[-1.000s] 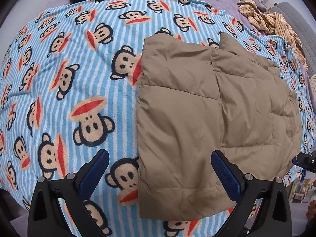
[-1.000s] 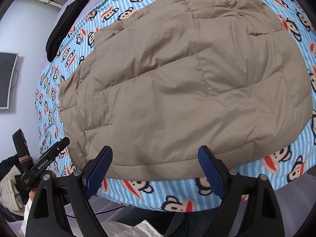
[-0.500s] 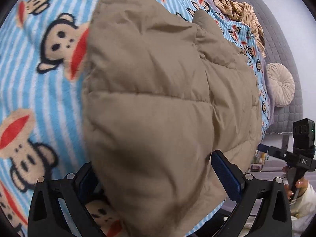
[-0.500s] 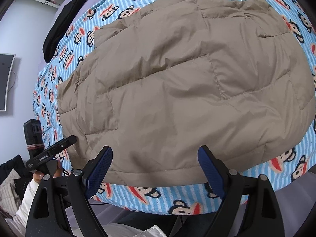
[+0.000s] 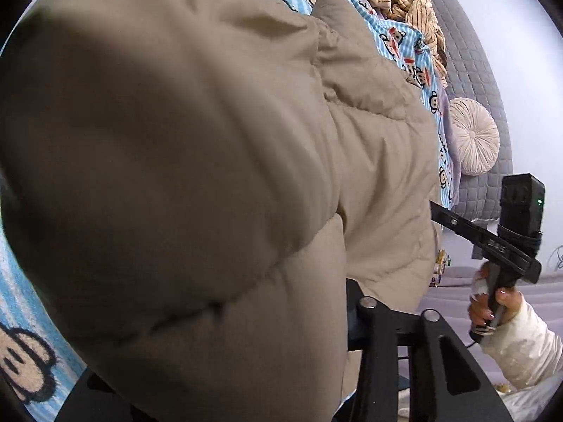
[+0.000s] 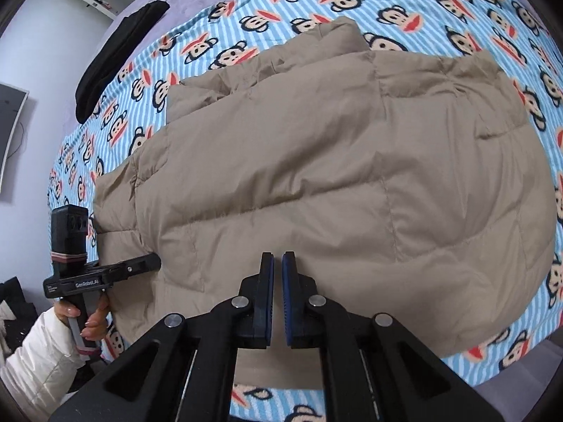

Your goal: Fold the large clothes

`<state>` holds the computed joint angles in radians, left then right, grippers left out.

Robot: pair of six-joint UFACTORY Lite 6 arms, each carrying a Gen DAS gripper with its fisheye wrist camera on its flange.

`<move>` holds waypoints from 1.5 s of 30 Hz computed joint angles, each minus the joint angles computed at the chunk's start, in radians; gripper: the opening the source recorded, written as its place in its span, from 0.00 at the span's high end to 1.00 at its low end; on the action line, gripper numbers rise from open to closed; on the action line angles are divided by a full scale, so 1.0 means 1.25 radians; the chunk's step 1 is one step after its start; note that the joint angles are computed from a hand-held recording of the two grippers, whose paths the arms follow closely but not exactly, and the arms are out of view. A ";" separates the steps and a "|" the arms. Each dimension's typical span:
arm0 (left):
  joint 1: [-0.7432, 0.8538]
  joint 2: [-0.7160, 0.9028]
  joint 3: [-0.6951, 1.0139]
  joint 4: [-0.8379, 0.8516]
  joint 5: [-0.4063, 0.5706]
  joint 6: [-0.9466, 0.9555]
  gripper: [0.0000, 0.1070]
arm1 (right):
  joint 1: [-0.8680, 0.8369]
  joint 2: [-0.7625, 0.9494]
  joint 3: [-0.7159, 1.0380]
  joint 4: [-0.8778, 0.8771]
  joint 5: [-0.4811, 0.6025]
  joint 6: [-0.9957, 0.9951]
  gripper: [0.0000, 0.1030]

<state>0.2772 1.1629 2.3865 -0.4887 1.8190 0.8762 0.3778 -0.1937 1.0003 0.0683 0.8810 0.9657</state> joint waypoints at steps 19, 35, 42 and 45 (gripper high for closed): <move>-0.227 -0.612 -0.416 -0.109 -0.078 -0.196 0.70 | -0.273 0.109 -0.169 0.465 -0.180 -0.686 0.99; -0.389 -0.627 -0.338 -0.086 -0.074 -0.451 0.70 | -0.471 0.299 -0.075 0.739 -0.167 -1.076 1.00; -0.554 -0.609 -0.326 -0.106 -0.106 -0.453 0.52 | -0.692 -0.040 -0.231 0.630 -0.005 -1.028 0.97; -0.619 -0.597 -0.357 -0.118 -0.148 -0.442 0.52 | -0.882 -0.194 -0.287 0.573 0.130 -1.044 0.96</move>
